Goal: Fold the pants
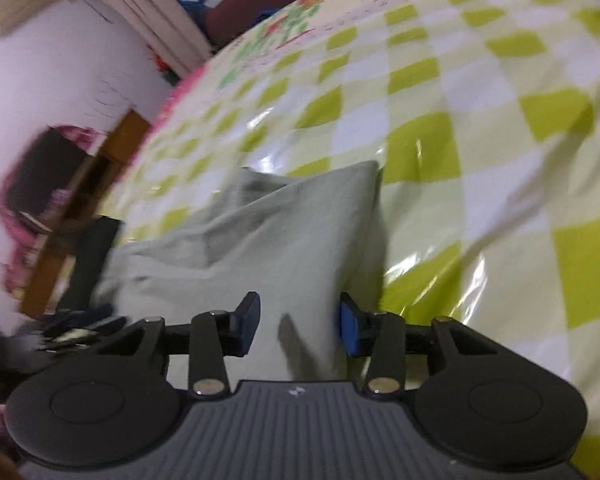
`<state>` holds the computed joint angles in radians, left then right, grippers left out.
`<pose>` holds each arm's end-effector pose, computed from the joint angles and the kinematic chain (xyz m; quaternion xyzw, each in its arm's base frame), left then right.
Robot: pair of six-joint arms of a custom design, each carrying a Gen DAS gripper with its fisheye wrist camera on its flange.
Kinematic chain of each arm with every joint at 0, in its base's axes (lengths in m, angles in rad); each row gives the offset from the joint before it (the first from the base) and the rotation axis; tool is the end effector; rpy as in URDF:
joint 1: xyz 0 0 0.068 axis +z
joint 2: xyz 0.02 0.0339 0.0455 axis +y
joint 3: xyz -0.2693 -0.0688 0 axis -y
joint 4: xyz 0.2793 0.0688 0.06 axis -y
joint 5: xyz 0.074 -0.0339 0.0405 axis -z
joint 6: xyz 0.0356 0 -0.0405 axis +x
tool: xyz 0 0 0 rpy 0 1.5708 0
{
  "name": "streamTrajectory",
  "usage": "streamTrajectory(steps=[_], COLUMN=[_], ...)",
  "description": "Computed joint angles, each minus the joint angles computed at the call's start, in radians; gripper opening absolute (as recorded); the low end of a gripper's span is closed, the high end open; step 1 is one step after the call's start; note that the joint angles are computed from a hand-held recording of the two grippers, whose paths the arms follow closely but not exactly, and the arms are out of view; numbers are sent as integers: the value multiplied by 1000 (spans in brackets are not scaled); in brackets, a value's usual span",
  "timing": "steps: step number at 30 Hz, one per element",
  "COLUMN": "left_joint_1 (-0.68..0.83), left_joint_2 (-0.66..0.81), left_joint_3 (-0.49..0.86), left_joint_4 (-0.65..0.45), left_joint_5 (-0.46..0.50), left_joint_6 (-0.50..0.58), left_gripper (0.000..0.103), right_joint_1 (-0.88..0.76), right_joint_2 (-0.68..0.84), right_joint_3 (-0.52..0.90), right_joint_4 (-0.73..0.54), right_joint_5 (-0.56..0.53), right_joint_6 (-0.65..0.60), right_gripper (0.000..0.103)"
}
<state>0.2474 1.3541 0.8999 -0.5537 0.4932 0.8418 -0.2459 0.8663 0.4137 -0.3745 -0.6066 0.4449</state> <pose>0.2908 0.0561 0.2188 0.3376 0.8709 -0.0610 0.3519 0.1920 -0.0273 0.1745 0.1989 0.8734 0.3113 0.3174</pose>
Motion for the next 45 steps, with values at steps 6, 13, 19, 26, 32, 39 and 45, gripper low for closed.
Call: streamTrajectory(steps=[6, 13, 19, 26, 32, 39, 45], left_joint_1=[-57, -145, -274, -414, -284, -27, 59], left_joint_2=[-2, -32, -81, -99, -60, -132, -152], left_joint_3=[-23, -34, -62, -112, -91, -71, -67], left_joint_4=[31, -3, -67, 180, 120, -58, -124], left_joint_5=[-33, -103, -50, -65, -191, -35, 51], left_joint_6=[-62, -76, -83, -281, -156, -65, -15], left_gripper=[55, 55, 57, 58, 59, 64, 64], right_joint_1=[-40, -120, -364, -368, -347, 110, 602], right_joint_2=[182, 106, 28, 32, -73, -285, -47], right_joint_3=[-105, -91, -44, -32, 27, 94, 189], right_joint_4=[395, 386, 72, -5, -177, -253, -84], right_joint_5=[-162, -134, -144, -82, 103, 614, 572], right_joint_6=[294, 317, 36, -4, -157, -108, -146], right_gripper=[8, 5, 5, 7, 18, 18, 18])
